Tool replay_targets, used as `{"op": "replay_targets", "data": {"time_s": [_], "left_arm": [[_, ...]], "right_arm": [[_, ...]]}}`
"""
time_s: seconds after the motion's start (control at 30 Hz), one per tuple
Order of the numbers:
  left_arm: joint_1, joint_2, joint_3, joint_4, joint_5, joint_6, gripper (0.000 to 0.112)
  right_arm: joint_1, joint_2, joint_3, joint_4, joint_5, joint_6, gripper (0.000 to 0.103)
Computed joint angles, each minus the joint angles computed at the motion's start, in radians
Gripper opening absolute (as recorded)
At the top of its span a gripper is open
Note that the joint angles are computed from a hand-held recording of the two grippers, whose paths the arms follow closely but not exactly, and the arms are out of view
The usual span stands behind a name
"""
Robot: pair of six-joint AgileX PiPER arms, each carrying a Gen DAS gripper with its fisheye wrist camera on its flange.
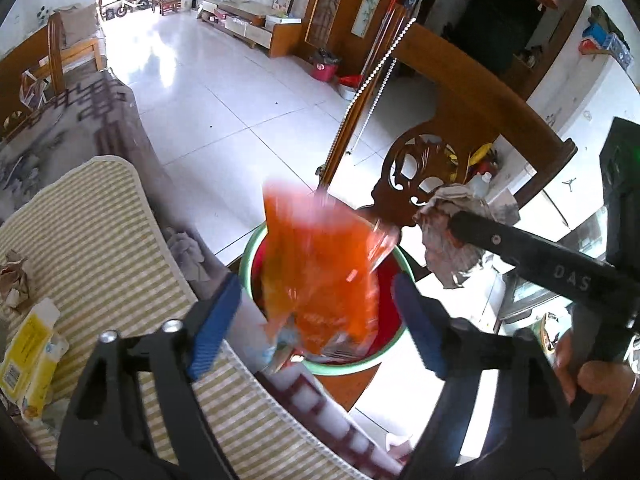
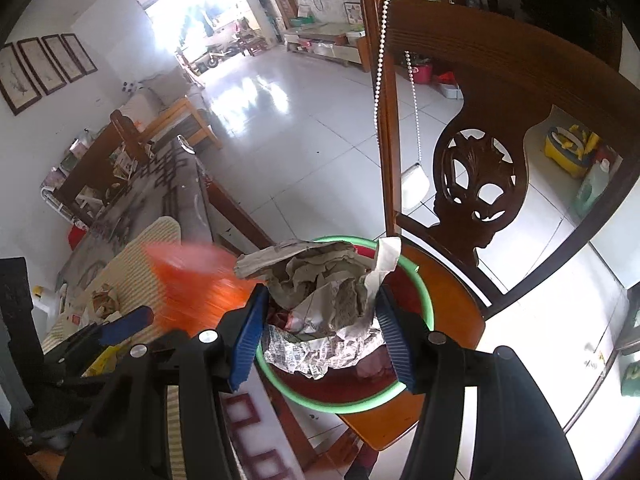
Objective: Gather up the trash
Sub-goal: 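Open both tools to drop the orange bag and newspaper into the bucket, then move both tools back over the trash on the table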
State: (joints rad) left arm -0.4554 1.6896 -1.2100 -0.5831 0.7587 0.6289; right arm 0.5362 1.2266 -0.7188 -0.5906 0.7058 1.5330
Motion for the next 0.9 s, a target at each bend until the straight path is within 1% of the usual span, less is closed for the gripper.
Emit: {"op": "replay_targets", "data": {"time_s": [0.07, 0.1, 0.13, 0.17, 0.23, 0.3, 0.4, 0.53, 0.63, 0.73, 0.9], "left_arm": [[0.013, -0.017, 0.011, -0.005, 0.002, 0.004, 0.084], [0.013, -0.023, 0.012, 0.004, 0.001, -0.009, 0.084], [0.022, -0.033, 0.018, 0.01, 0.003, -0.016, 0.084], [0.03, -0.044, 0.025, 0.015, 0.001, -0.024, 0.084], [0.066, -0.081, 0.051, 0.019, -0.007, -0.025, 0.084], [0.093, -0.107, 0.071, 0.029, -0.019, -0.034, 0.084], [0.163, -0.152, 0.105, 0.037, -0.026, -0.032, 0.084], [0.274, -0.2, 0.151, 0.043, -0.024, -0.007, 0.084], [0.366, -0.231, 0.185, 0.045, -0.021, 0.027, 0.084], [0.461, -0.25, 0.216, 0.025, -0.01, 0.081, 0.084], [0.648, -0.253, 0.231, -0.016, 0.029, 0.21, 0.084]], "right_arm": [[-0.033, 0.003, 0.009, 0.013, -0.031, -0.026, 0.062], [-0.051, 0.007, 0.014, 0.019, -0.051, -0.038, 0.067], [-0.072, 0.012, 0.021, 0.033, -0.083, -0.053, 0.076], [-0.089, 0.018, 0.024, 0.05, -0.104, -0.063, 0.079], [-0.115, 0.022, 0.038, 0.06, -0.141, -0.057, 0.083], [-0.123, 0.025, 0.045, 0.062, -0.16, -0.041, 0.087], [-0.11, 0.033, 0.041, 0.058, -0.166, -0.024, 0.087], [-0.046, 0.072, -0.005, 0.056, -0.141, -0.023, 0.087], [-0.006, 0.114, -0.035, 0.066, -0.148, -0.01, 0.087], [0.04, 0.178, -0.086, 0.098, -0.154, -0.017, 0.087], [0.136, 0.289, -0.207, 0.095, -0.113, 0.003, 0.087]]}}
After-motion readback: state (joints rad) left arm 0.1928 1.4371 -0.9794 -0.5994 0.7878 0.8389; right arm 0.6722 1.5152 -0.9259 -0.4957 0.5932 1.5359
